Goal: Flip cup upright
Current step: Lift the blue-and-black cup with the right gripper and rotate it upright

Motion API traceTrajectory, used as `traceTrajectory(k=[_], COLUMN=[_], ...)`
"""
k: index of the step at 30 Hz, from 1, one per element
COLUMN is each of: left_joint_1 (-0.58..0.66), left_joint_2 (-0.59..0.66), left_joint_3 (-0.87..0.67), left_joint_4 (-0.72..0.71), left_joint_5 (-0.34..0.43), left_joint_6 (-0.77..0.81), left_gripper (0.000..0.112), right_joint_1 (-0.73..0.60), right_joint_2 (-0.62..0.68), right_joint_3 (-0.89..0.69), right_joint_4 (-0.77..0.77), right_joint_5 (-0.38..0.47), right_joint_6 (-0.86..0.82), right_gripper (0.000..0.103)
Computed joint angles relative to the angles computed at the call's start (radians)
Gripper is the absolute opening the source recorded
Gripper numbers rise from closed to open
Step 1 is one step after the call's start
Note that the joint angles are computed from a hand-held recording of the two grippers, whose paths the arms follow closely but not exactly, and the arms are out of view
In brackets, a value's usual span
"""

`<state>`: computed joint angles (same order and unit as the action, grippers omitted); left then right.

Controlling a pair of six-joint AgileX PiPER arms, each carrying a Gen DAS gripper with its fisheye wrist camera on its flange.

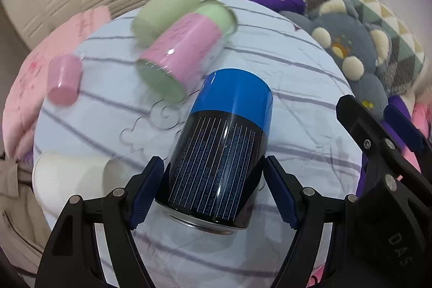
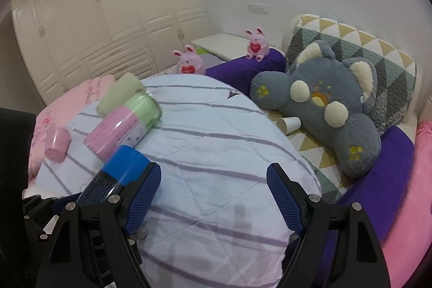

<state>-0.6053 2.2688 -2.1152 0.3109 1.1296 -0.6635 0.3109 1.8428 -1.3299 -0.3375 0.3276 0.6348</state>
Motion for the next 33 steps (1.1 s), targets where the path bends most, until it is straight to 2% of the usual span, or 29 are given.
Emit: traceTrajectory(k=[8,13,16,19,25,27,33], left_joint_1=[0.015,0.016,0.016,0.022,0.037,0.052,0.109], left_joint_2=[-0.112,-0.253,-0.333,-0.398,-0.503,-0.534,-0.562], left_joint_3=[0.187,0.368,0.468,0.55,0.683,0.72,0.752], left_joint_4=[-0.006,0.033,0.093,0.142,0.236,0.245,0.219], left_joint_5=[-0.091,-0.232,-0.307,-0.349,-0.384,-0.407,-0.426], left_joint_6=[-0.015,-0.029,-0.063,-0.084,-0.098,-0.093,-0.046], left_gripper=[0.08,0.087,0.091,0.095,0.097,0.097,0.101], right_joint_1=[0.053,0.083,0.092,0.09,0.083,0.094,0.091], right_joint_2=[-0.013,-0.053,-0.08,-0.099,-0.092,-0.089,-0.038], right_joint_3=[-0.004,0.007,0.01,0.007,-0.013,-0.016,-0.083], right_joint_4=[0.027,-0.075,-0.079,0.008,0.299,0.313,0.497], right_joint_5=[0.04,0.055,0.059,0.063,0.084,0.093,0.162], right_joint_6=[-0.016,0.09,0.111,0.048,-0.17,-0.174,-0.299], right_gripper=[0.082,0.082,0.082,0.082,0.082,0.082,0.082])
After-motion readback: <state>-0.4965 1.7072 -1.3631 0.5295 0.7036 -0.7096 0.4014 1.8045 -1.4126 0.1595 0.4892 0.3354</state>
